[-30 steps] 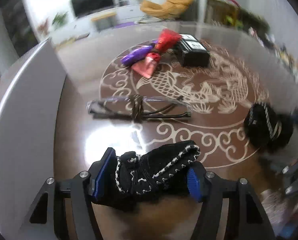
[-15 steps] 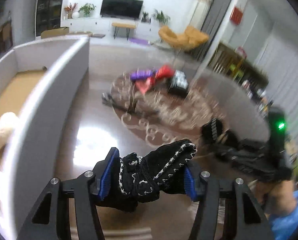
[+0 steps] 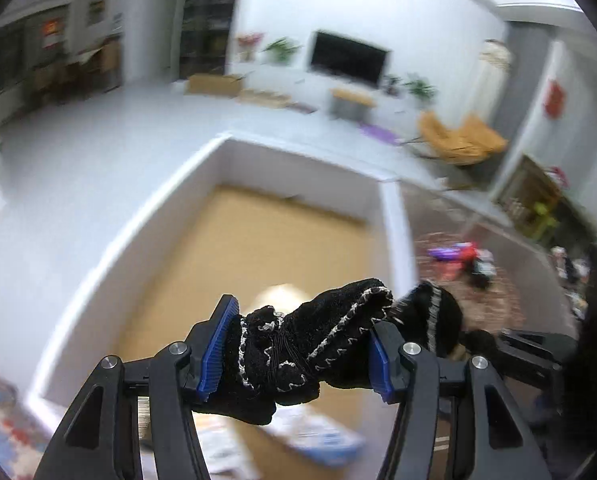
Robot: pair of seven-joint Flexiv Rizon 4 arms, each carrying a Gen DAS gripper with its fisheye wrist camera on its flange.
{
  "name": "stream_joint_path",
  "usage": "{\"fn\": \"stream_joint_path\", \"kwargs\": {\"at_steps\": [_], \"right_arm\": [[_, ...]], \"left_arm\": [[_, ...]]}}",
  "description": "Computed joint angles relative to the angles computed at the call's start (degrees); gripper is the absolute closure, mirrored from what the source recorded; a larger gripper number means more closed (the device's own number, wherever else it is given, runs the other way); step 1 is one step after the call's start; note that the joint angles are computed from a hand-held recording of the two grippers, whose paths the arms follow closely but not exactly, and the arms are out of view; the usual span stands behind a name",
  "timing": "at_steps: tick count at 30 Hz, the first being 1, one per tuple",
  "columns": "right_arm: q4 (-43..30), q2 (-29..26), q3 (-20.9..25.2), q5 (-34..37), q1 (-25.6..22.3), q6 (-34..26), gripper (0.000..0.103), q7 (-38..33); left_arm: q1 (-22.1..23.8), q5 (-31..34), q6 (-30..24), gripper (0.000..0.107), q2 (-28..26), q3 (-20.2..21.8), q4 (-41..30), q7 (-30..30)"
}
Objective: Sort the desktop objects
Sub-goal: 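Carry both black fabric items over the cardboard bin with both tools, then open both tools to drop the items in the bin, return to the table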
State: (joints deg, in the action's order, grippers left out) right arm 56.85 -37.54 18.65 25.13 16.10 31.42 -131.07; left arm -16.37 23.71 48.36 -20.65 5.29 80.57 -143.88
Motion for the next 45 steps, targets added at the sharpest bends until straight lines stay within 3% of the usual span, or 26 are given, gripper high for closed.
{"fn": "stream_joint_path", "kwargs": {"at_steps": [2,4,5,6,7,10,12,15,18,25,29,36,40,45], "right_arm": [[0.6,-0.7,-0.5,-2.0,2.8,1.3,0.072,0.3],[0.4,-2.0,-0.9,-4.0,4.8,1.6,0.061,1.2],[0.1,-2.8,-1.4,-5.5,6.0,1.1,0.052,2.0],[0.1,-3.3,-1.8,-6.9,6.9,1.0,0.032,2.6],[0.8,-3.4,-2.1,-8.0,7.6,1.8,0.019,3.0],[4.7,-2.0,-0.9,-7.8,6.3,7.1,0.016,0.4],[5.7,-1.4,0.1,-6.7,4.8,9.4,0.013,-1.4],[7.8,0.1,1.7,-3.9,1.6,14.2,0.010,-4.5],[8.6,1.0,3.2,-0.1,-2.0,17.6,0.001,-8.0],[11.9,-0.6,1.0,1.1,-7.6,28.6,0.000,-14.3],[12.9,-4.3,-4.9,-6.0,-8.6,32.3,0.000,-10.0],[5.4,-11.9,-12.1,-15.5,-11.6,29.0,0.000,3.6],[2.6,-13.2,-11.7,-18.1,-14.1,25.4,0.000,9.4],[2.7,-13.5,-9.8,-19.5,-16.1,24.7,0.000,13.1]], "left_arm": [[1.1,-0.9,-2.3,0.047,0.6,0.6,2.7,0.2],[2.3,-2.9,-7.0,0.040,-0.2,0.3,3.7,1.4],[2.8,-3.9,-8.8,0.039,-0.6,0.1,4.0,1.8],[3.3,-4.9,-10.0,0.037,-1.0,-0.1,4.4,2.0],[3.8,-5.7,-9.9,0.034,-1.2,-0.3,5.3,2.1],[3.6,-4.6,-7.1,0.027,-0.5,0.4,7.1,-0.7],[2.7,-2.9,-7.3,0.013,-0.8,0.8,6.3,-3.3],[1.1,0.6,-10.1,0.013,-1.6,1.3,3.9,-5.3],[-1.0,5.1,-12.1,0.013,-1.9,1.8,1.7,-8.9],[-3.2,11.4,-11.5,0.013,1.2,1.1,2.7,-14.0],[-3.6,12.6,-10.1,0.013,0.7,-0.3,0.7,-14.7],[-6.4,12.8,-6.6,0.013,-3.6,-2.3,-8.5,-8.1],[-6.8,7.4,-2.1,0.013,-8.4,-3.5,-13.8,-3.5],[-8.7,1.4,-0.5,0.013,-15.8,-5.2,-22.5,3.9]]}}
